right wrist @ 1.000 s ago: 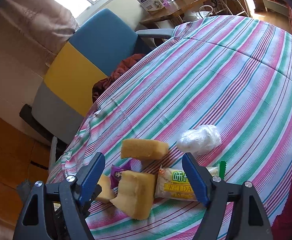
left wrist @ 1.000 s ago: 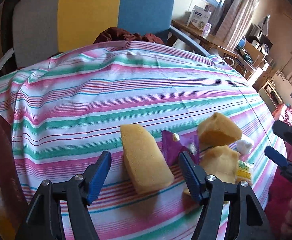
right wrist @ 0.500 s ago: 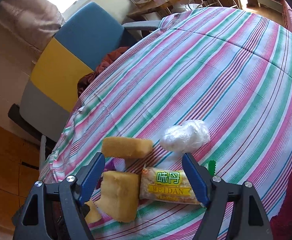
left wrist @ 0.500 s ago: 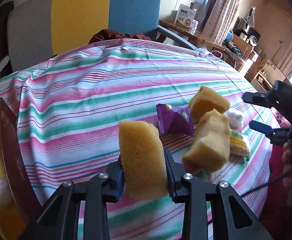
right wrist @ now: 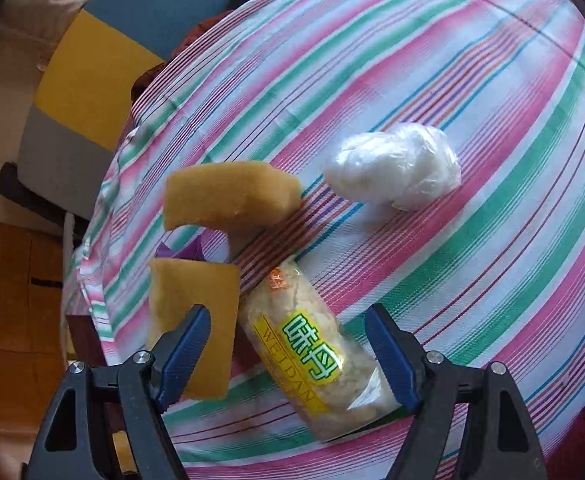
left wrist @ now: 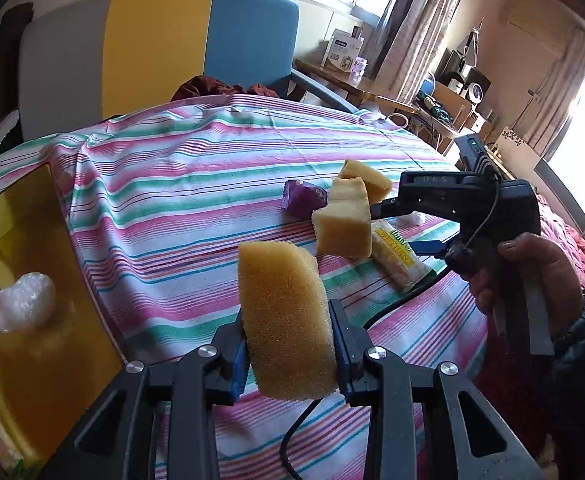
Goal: Organize objects
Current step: 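Grasp the clear WEIDAN packet with the right tool while the left tool lifts the sponge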
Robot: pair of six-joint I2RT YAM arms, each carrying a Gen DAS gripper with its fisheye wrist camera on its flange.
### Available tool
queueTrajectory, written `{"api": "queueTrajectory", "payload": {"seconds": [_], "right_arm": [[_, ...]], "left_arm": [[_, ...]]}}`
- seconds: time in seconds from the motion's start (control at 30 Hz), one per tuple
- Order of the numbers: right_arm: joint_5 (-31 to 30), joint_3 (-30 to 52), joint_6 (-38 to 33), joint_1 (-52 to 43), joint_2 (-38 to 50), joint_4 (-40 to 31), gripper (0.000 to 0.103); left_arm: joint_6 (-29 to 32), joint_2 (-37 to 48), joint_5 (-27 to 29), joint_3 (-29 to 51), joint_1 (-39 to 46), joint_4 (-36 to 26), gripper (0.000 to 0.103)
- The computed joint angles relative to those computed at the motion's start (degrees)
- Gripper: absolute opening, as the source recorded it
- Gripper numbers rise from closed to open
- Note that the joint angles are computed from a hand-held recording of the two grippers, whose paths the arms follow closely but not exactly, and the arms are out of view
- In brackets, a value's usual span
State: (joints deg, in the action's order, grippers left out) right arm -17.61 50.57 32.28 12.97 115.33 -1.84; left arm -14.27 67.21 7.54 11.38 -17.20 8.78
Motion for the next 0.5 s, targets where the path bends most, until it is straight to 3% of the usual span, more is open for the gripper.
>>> {"api": "queueTrajectory", "payload": {"seconds": [0.23,0.33,0.5], "right_arm": [[3.0,-0.5,-3.8,3.5,-1.7,-5.5,0.081],[5.6,-1.6,-5.8,5.4,-2.8,-7.0,0.081],[7.8,-4.3,-5.2,6.2,-4.8,-4.6,0.072]], "left_arm": [[4.3,-19.8,6.9,-3.5,10.2,-14.5,0.035],[6.1,-25.7,10.7,-4.5,15.5,-19.5,0.035],[10.7,-31.8,17.0,-5.5,25.3,-26.1,0.035]]}}
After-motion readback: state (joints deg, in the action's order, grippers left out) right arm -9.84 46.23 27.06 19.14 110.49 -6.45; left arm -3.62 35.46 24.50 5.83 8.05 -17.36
